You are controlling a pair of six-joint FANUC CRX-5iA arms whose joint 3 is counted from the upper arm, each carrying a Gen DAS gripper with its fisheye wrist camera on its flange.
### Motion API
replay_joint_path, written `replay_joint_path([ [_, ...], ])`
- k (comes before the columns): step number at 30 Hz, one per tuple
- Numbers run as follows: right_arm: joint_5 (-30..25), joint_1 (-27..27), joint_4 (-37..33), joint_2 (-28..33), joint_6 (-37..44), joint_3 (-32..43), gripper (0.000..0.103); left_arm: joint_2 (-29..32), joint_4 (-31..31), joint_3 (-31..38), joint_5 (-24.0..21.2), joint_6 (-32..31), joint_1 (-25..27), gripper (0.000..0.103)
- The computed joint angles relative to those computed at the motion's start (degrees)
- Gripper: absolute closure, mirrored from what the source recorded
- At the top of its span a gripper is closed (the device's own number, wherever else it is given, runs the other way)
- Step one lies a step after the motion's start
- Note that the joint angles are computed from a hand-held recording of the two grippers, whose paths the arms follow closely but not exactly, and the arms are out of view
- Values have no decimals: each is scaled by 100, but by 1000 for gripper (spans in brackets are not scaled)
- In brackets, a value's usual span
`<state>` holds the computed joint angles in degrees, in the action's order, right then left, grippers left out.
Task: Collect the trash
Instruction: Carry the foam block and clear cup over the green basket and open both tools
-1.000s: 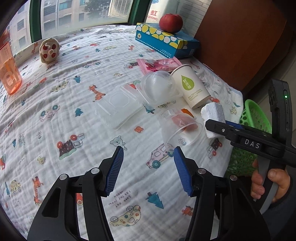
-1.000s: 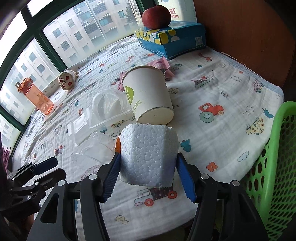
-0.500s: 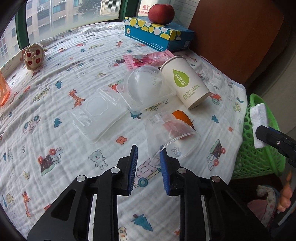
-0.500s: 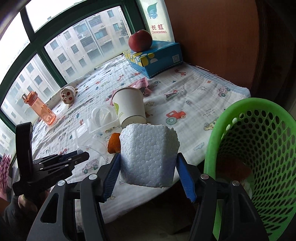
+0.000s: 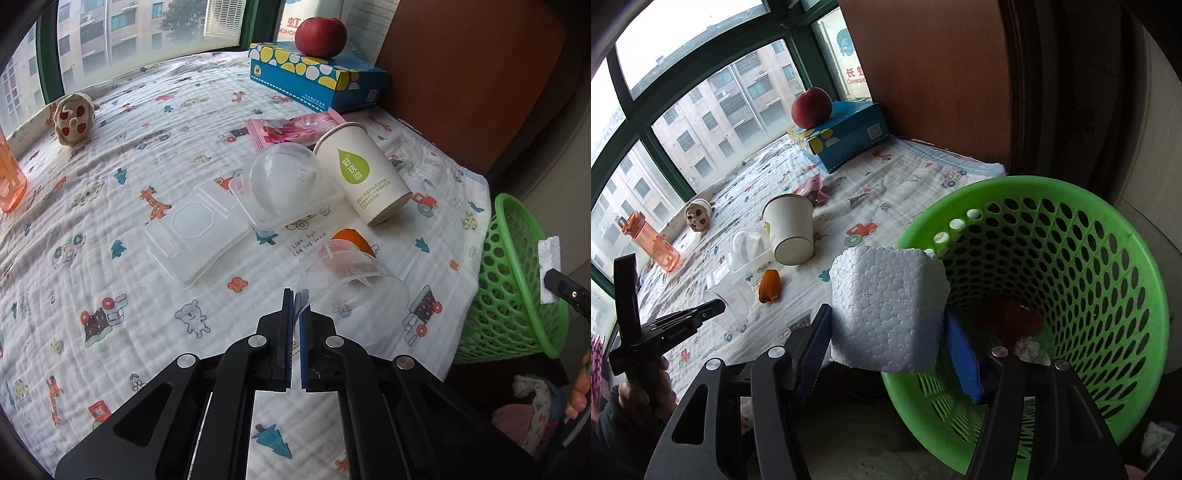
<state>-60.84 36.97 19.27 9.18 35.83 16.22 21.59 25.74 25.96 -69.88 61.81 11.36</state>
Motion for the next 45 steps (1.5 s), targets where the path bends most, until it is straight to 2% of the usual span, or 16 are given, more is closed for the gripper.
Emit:
replay_joint_path([
  [10,-185,-221,387,-420,-332,-501,45,-257,551,-40,-101,-299,-66,102],
  [18,-333,-543,531,-553,-340,-747,44,-253,847,211,-210,-457,-378,102],
  [23,-322,-661,709,-652,-452,-941,34,-126,897,500,-352,-487,-658,102],
  [25,-294,-683,742,-720,-514,-1026,33,-75,910,614,-395,-510,-790,102],
  [33,-92,-685,823,-1107,-800,-1445,32,193,732,1048,-578,-563,-1393,102],
  [37,-20,-649,949,-1318,-954,-1649,28,339,591,1208,-730,-527,-1666,102],
  [45,69,-671,1024,-1625,-1175,-1950,28,604,205,1541,-961,-371,-2042,102],
])
